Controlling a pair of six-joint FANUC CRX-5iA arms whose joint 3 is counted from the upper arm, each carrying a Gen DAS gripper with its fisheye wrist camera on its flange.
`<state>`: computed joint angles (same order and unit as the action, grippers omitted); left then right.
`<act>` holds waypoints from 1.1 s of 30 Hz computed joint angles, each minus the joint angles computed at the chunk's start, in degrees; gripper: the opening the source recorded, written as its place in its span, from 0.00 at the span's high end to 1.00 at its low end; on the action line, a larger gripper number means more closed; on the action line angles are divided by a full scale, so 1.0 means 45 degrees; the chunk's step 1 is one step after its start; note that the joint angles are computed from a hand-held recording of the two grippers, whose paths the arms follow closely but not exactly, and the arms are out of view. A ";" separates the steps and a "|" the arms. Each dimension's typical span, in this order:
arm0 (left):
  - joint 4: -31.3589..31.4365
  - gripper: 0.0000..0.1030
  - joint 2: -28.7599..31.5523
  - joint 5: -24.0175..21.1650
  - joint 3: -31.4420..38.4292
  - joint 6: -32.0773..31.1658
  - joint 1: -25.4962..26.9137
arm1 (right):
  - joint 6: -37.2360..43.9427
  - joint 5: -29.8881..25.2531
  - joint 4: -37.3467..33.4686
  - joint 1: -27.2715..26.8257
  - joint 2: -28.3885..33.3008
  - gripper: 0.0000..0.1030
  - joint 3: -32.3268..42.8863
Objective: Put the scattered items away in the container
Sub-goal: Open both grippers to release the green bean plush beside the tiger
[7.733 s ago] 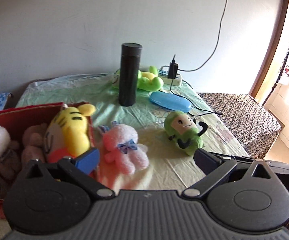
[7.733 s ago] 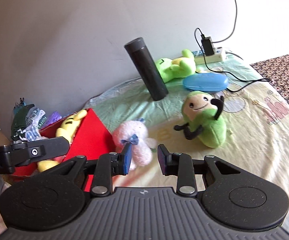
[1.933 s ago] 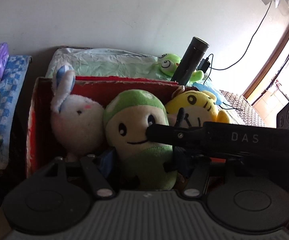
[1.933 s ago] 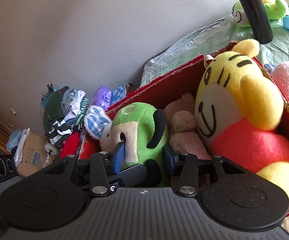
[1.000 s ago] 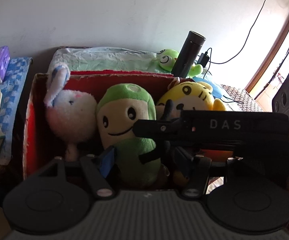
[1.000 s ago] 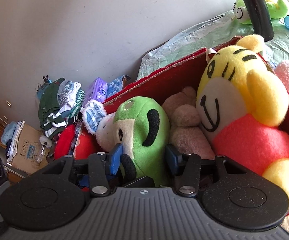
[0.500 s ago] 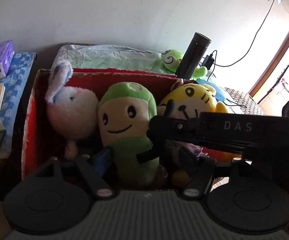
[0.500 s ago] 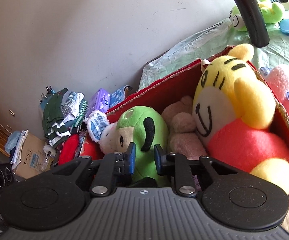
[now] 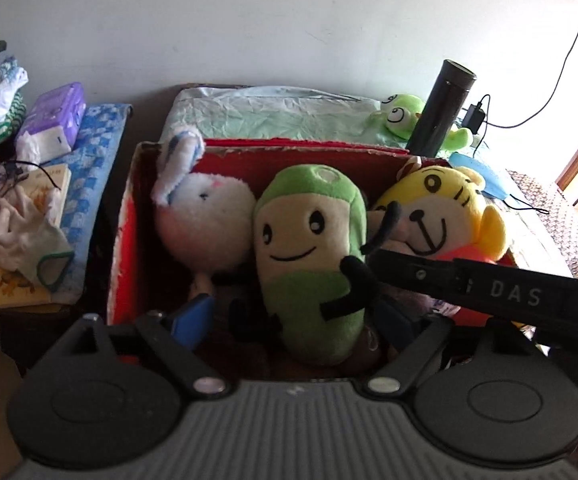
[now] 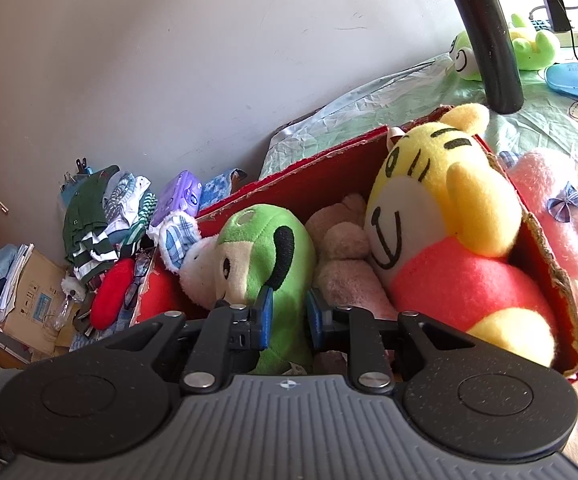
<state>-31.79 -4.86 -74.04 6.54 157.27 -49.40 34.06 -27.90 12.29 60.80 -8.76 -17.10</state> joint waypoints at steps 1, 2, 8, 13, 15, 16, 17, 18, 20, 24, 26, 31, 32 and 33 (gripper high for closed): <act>-0.0018 0.12 0.0084 -0.0175 0.0117 -0.0002 -0.0029 | -0.0096 0.0017 0.0078 0.0009 -0.0049 0.78 -0.0061; -0.0035 0.10 0.0161 -0.0347 0.0227 0.0005 -0.0062 | -0.0255 0.0038 0.0208 0.0037 -0.0110 0.78 -0.0136; -0.0499 0.05 0.0661 -0.1500 0.1002 0.0105 -0.0538 | -0.1697 0.0213 0.1704 0.0257 -0.0501 0.78 -0.0828; -0.0902 0.02 0.1063 -0.2546 0.1560 0.0442 -0.0918 | -0.2951 0.0288 0.2920 0.0412 -0.0817 0.78 -0.1399; -0.1000 0.02 0.1195 -0.2913 0.1736 0.0512 -0.1009 | -0.3390 0.0247 0.3411 0.0498 -0.0912 0.78 -0.1598; -0.1003 0.02 0.1220 -0.2982 0.1770 0.0523 -0.1034 | -0.3593 0.0211 0.3646 0.0540 -0.0948 0.78 -0.1683; -0.1002 0.02 0.1234 -0.3020 0.1788 0.0528 -0.1056 | -0.3741 0.0192 0.3823 0.0571 -0.0985 0.78 -0.1758; -0.1021 0.02 0.1255 -0.3070 0.1815 0.0530 -0.1088 | -0.3925 0.0168 0.4037 0.0607 -0.1033 0.77 -0.1848; -0.1102 0.02 0.1378 -0.3327 0.1979 0.0548 -0.1175 | -0.4235 0.0120 0.4373 0.0650 -0.1097 0.77 -0.1987; -0.1393 0.02 0.1679 -0.4018 0.2377 0.0657 -0.1375 | -0.4612 0.0048 0.4705 0.0694 -0.1203 0.77 -0.2172; -0.1528 0.02 0.1732 -0.4247 0.2488 0.0791 -0.1450 | -0.4651 -0.0036 0.4750 0.0739 -0.1226 0.77 -0.2205; -0.1396 0.02 0.1679 -0.4347 0.2497 0.0968 -0.1399 | -0.4846 -0.0134 0.4951 0.0833 -0.1331 0.77 -0.2352; -0.1377 0.02 0.1688 -0.4375 0.2518 0.0944 -0.1394 | -0.4922 -0.0158 0.5037 0.0853 -0.1351 0.77 -0.2383; -0.1370 0.02 0.1711 -0.4420 0.2552 0.0915 -0.1401 | -0.4939 -0.0191 0.5074 0.0865 -0.1359 0.77 -0.2390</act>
<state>-37.96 2.84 -93.93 18.02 161.39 -55.71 11.83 -28.76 35.13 64.69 -14.87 -27.86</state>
